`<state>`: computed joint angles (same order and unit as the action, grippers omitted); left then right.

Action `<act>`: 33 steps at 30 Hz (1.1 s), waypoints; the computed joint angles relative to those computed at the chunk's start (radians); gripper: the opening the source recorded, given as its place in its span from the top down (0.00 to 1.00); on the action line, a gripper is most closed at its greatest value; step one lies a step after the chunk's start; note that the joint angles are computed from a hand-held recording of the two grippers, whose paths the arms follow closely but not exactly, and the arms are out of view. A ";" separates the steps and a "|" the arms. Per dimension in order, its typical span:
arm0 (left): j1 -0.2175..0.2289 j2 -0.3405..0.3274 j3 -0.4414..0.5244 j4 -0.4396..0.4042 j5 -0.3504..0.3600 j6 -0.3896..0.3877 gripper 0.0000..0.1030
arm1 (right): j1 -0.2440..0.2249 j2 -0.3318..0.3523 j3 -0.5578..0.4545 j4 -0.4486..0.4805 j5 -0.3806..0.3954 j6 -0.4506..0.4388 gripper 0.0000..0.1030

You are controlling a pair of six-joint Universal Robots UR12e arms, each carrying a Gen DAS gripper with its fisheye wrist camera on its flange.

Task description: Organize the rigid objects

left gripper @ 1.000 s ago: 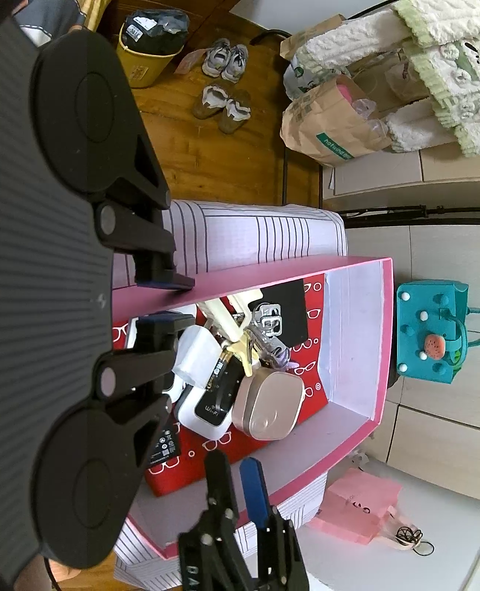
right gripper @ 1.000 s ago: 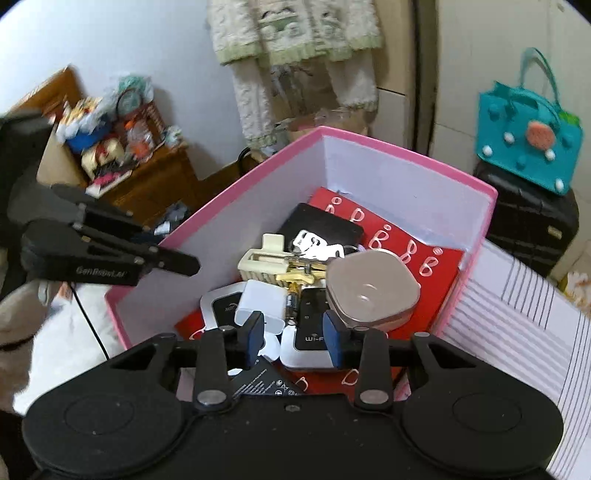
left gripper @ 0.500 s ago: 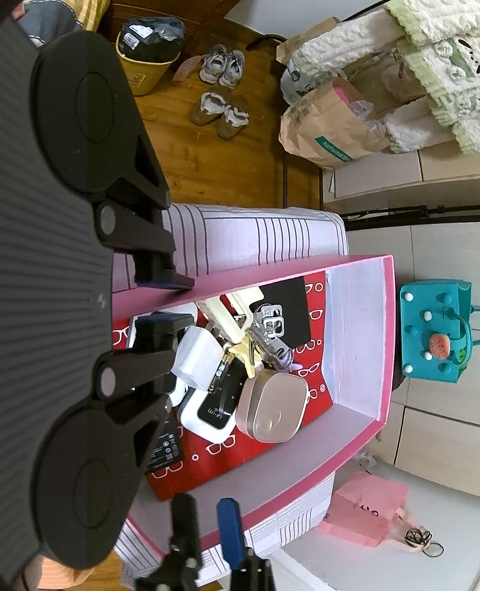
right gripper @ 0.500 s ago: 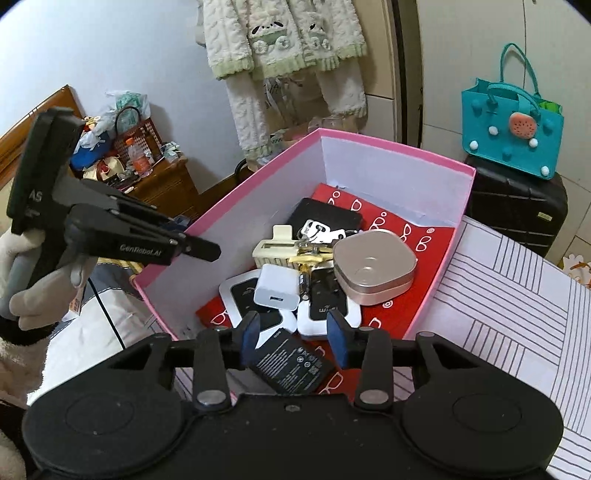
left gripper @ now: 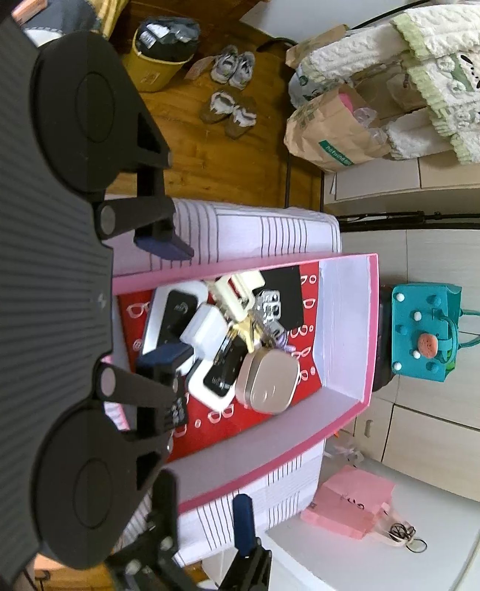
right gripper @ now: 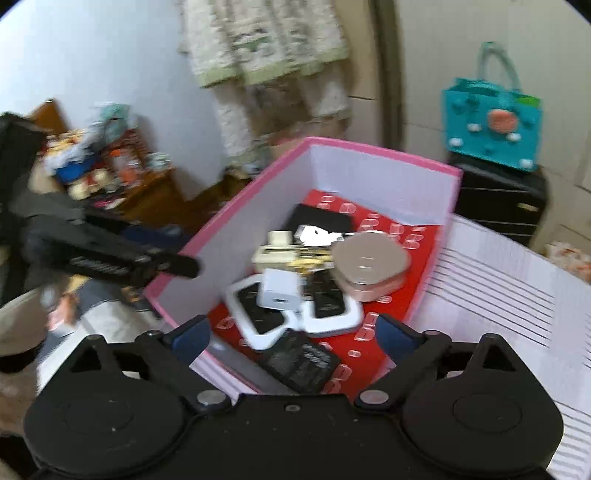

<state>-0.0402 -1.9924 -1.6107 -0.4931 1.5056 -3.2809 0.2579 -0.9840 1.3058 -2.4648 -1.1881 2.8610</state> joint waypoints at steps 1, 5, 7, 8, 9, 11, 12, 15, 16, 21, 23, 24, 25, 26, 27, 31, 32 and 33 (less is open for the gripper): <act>-0.003 0.005 -0.006 0.007 0.003 -0.002 0.43 | 0.005 -0.006 0.004 -0.003 -0.032 0.006 0.05; -0.020 0.019 -0.029 0.049 0.031 -0.005 0.28 | -0.003 -0.024 -0.001 0.079 -0.040 -0.027 0.05; -0.031 0.023 -0.039 0.067 0.040 -0.005 0.22 | -0.014 -0.042 0.027 0.056 -0.026 -0.004 0.05; -0.037 0.025 -0.044 0.075 0.046 -0.002 0.21 | -0.016 -0.050 0.042 0.039 -0.037 0.006 0.05; -0.043 0.027 -0.048 0.081 0.051 0.003 0.20 | -0.017 -0.061 0.061 0.014 -0.050 0.015 0.05; -0.053 0.031 -0.055 0.085 0.053 0.014 0.19 | -0.018 -0.081 0.099 -0.032 -0.083 0.035 0.05; -0.057 0.034 -0.060 0.085 0.056 0.017 0.19 | -0.018 -0.091 0.115 -0.051 -0.097 0.043 0.05; -0.076 0.046 -0.077 0.098 0.090 0.026 0.17 | -0.027 -0.118 0.164 -0.104 -0.112 0.075 0.05; -0.084 0.049 -0.082 0.109 0.109 0.031 0.15 | -0.031 -0.127 0.178 -0.118 -0.111 0.087 0.05; -0.111 0.058 -0.108 0.166 0.172 0.018 0.04 | -0.045 -0.161 0.254 -0.241 -0.141 0.125 0.05; -0.123 0.056 -0.118 0.200 0.198 0.014 0.04 | -0.050 -0.169 0.285 -0.303 -0.155 0.123 0.05; -0.130 0.052 -0.123 0.221 0.220 0.007 0.04 | -0.052 -0.170 0.293 -0.317 -0.167 0.133 0.05; -0.139 0.047 -0.124 0.236 0.246 0.001 0.04 | -0.052 -0.171 0.299 -0.327 -0.180 0.145 0.05; -0.147 0.041 -0.122 0.239 0.270 -0.005 0.04 | -0.051 -0.171 0.303 -0.336 -0.199 0.154 0.05; -0.155 0.036 -0.118 0.234 0.295 -0.008 0.04 | -0.050 -0.171 0.307 -0.344 -0.217 0.160 0.05; -0.191 0.014 -0.088 0.166 0.415 -0.043 0.04 | -0.050 -0.175 0.320 -0.354 -0.247 0.196 0.05; -0.197 0.010 -0.087 0.168 0.430 -0.043 0.04 | -0.051 -0.176 0.322 -0.352 -0.246 0.207 0.05; -0.200 0.009 -0.087 0.173 0.431 -0.046 0.04 | -0.052 -0.178 0.325 -0.352 -0.245 0.214 0.05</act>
